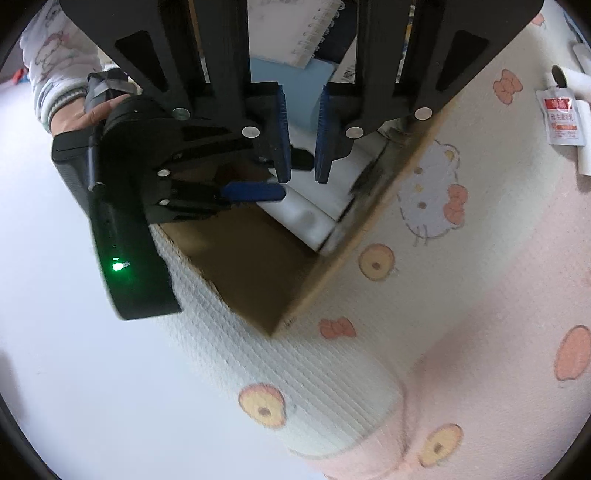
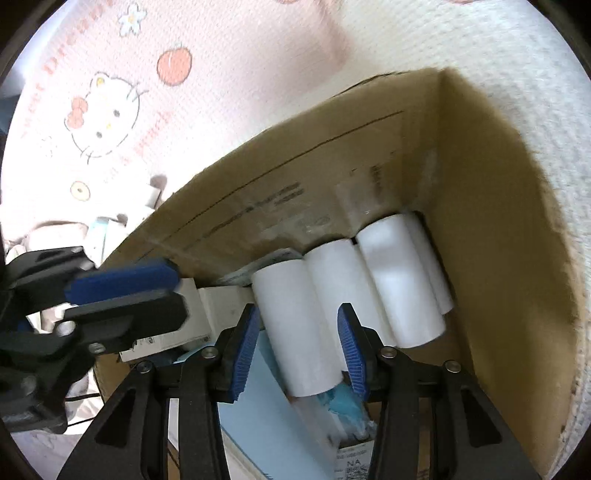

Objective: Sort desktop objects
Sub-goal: 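Open both tools and push the tubes against the row of tubes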

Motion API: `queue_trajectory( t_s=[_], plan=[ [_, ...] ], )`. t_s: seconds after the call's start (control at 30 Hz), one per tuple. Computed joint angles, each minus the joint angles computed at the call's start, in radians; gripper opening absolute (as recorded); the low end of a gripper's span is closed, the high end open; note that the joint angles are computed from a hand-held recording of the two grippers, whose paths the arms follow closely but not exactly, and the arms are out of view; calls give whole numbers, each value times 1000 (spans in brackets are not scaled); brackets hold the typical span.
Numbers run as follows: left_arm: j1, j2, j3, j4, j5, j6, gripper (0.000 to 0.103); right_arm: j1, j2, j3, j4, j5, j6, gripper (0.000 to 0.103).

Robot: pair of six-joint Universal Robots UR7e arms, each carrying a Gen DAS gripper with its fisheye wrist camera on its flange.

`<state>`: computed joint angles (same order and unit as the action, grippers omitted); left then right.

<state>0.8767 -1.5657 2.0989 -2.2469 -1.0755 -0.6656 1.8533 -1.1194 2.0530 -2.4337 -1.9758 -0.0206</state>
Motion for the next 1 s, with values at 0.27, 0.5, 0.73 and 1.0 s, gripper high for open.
queue_trajectory(
  t_s=[0.27, 0.5, 0.73, 1.0],
  plan=[
    [42, 124, -80, 113, -60, 23, 9, 25, -24, 27, 74, -74, -3, 23],
    [89, 186, -126, 183, -53, -58, 2, -18, -42, 38, 97, -24, 19, 23],
    [86, 228, -153, 256, -35, -34, 2, -22, -28, 42, 78, -76, 11, 23],
    [82, 237, -144, 237, -24, -52, 2, -34, -33, 47, 85, -82, 22, 23]
  ],
)
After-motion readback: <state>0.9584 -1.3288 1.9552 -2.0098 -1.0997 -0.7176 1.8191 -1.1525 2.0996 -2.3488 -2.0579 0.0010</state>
